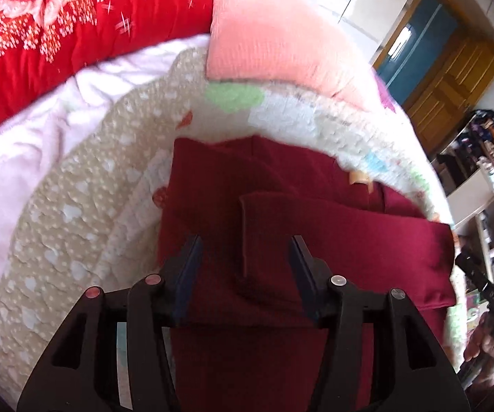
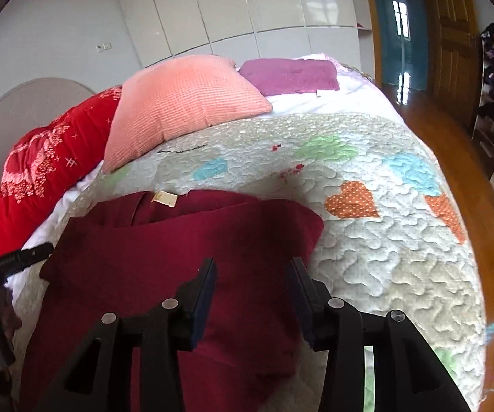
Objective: Fold small clothes
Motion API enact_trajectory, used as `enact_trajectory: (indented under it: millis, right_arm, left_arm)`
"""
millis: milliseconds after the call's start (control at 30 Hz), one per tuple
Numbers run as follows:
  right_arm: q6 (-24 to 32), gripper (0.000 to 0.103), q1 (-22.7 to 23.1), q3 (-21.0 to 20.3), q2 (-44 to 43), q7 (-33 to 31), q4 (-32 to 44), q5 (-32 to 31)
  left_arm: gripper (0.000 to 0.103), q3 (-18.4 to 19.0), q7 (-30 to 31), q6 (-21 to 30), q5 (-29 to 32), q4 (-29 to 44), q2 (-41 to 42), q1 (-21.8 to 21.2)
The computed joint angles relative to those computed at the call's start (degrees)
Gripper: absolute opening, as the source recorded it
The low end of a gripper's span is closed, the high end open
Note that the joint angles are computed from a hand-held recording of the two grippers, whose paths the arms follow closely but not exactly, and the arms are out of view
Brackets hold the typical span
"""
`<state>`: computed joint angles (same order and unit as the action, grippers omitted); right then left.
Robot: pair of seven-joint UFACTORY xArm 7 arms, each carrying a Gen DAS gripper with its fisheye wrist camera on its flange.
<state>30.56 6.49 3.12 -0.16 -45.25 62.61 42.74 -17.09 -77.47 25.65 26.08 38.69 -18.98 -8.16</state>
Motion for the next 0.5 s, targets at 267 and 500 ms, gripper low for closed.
enact_trajectory:
  millis: [267,500]
  right_arm:
    - [0.47,0.041,-2.18,2.23,6.83,4.76,4.80,-1.41]
    - [2.32,0.041,-2.36,1.94,3.59,-2.62,4.21,3.95]
  left_arm:
    - [0.005,0.13,-2.56,0.21,7.68,5.16,6.90,-0.18]
    - [0.004,1.16,-3.56,2.89,8.84,1.60,0.88,0.96]
